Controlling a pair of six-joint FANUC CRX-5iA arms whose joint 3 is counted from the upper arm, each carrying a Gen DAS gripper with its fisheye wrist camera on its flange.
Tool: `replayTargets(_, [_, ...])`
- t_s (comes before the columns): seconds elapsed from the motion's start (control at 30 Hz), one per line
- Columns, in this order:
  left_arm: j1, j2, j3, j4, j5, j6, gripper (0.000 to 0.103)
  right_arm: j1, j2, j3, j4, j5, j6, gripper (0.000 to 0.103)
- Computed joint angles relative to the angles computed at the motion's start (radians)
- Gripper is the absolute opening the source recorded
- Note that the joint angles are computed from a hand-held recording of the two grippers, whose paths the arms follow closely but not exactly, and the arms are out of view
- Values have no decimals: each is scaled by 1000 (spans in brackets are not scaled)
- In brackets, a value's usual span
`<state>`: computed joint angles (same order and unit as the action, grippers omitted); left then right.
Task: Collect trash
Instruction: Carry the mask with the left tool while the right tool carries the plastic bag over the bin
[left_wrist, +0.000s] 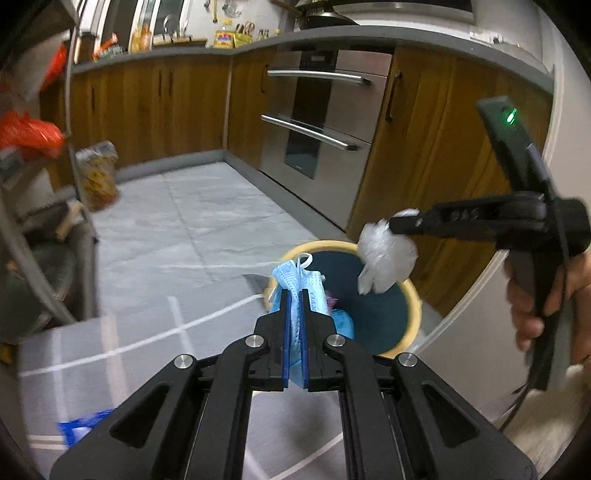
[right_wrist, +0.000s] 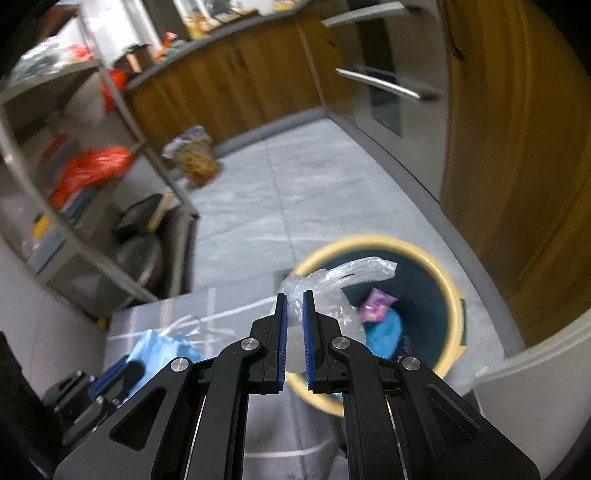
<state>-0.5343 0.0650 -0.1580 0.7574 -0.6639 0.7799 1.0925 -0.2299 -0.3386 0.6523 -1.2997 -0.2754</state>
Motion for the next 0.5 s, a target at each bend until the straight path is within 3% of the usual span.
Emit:
replayTargets(0.27, [-66, 133, 85, -19, -14, -23, 4, -108, 16, 0, -148, -27, 44, 9])
replayTargets(0.5, [-110, 225, 164, -45, -21, -57, 4, -155, 23, -5, -206, -41, 55, 9])
